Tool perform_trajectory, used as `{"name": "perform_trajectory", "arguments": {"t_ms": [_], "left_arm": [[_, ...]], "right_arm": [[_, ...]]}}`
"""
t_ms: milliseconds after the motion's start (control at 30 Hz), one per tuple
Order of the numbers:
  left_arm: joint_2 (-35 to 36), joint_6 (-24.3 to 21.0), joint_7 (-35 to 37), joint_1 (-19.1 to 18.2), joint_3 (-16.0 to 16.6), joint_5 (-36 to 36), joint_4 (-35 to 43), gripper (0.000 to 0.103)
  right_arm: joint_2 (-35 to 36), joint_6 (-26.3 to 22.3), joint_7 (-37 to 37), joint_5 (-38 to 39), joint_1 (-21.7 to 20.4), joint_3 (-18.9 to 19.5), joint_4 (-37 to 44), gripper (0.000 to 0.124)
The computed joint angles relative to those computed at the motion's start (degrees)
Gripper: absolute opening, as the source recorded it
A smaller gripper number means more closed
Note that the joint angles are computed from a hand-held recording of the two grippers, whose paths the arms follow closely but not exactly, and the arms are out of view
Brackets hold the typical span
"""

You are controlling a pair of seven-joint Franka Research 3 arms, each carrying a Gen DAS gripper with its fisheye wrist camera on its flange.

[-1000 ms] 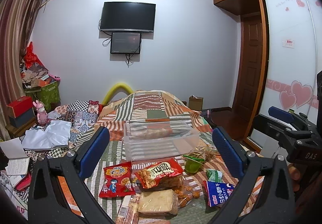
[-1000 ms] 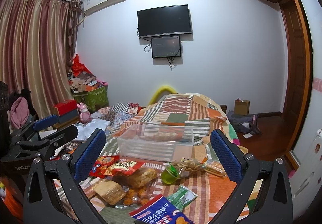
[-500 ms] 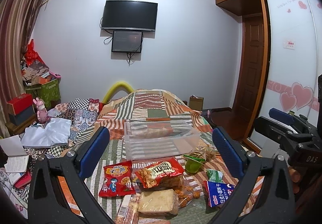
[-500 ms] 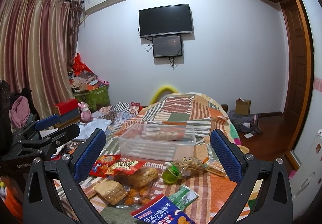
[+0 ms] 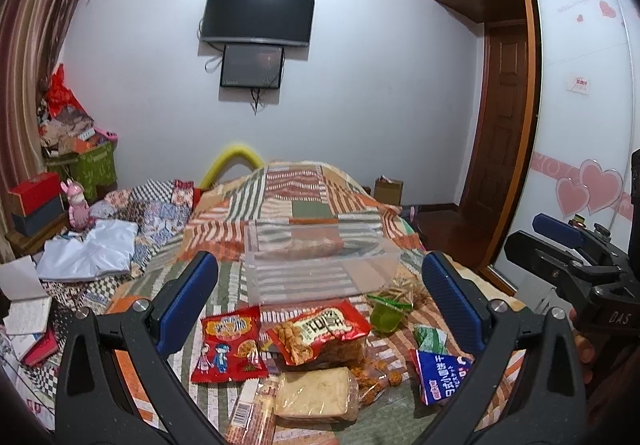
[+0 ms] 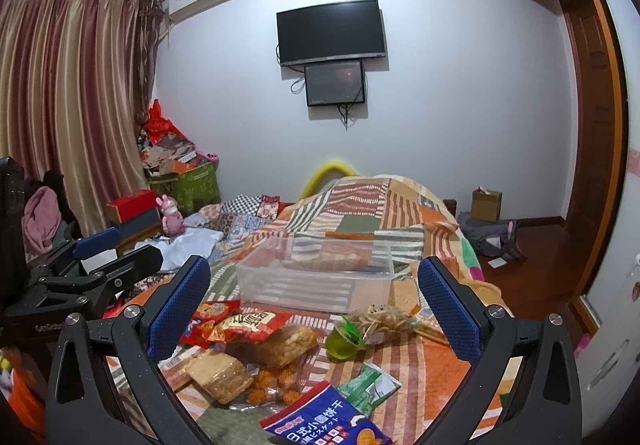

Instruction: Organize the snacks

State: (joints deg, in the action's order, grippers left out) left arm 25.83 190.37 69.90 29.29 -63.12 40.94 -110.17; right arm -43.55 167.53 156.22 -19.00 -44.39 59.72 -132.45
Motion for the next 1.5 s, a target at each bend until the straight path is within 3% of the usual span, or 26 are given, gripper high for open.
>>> {"name": "perform_trajectory", "arguments": {"t_ms": [300,533,700,800,900,1000,1100,1267,1400,1500], "left_arm": [[7.4,-12.3,7.5,-3.4,0.9,-5.3,5.1,0.103],[9.6,-21.1,10.6,-12.5,10.0,-9.6,12.9,0.103],[13.8,-29.8,13.7,-19.4,15.8,-12.5,22.5,0.103],[15.6,-34.9,15.1,-24.3,20.4,-12.8,27.8,0.094],[18.2,-39.7,18.5,-26.7,21.9,-15.3,32.2,0.091],[19.7,-42.7,21.0,-28.5,23.2,-18.0,35.1,0.091],[20.7,-44.7,22.8,-30.9,25.2,-19.8,37.7,0.090],[23.6,-49.3,25.3,-35.0,28.5,-23.4,43.9,0.088],[23.3,-48.5,25.9,-36.7,31.2,-26.0,43.8,0.087],[23.0,-48.5,26.7,-37.7,33.1,-28.2,44.0,0.081]], "right_arm": [[7.3,-1.9,0.1,-1.8,0.3,0.7,-0.3,0.103],[16.9,-6.0,0.0,-6.0,1.9,-0.2,1.3,0.103],[23.9,-7.5,-0.1,-8.7,3.9,-1.6,4.2,0.103],[27.3,-9.2,-0.3,-11.8,4.5,-1.8,6.6,0.103],[29.8,-11.7,0.2,-15.3,5.2,-2.3,8.2,0.102],[32.3,-15.4,-1.6,-16.3,7.4,-4.5,9.5,0.095],[33.7,-17.3,-6.3,-12.4,10.9,-9.2,9.2,0.089],[34.6,-16.0,-13.9,-3.0,17.1,-17.2,7.8,0.078],[34.3,-13.4,-17.9,3.2,22.2,-22.2,5.3,0.076],[34.7,-12.9,-19.2,5.4,25.3,-24.9,4.6,0.072]]}}
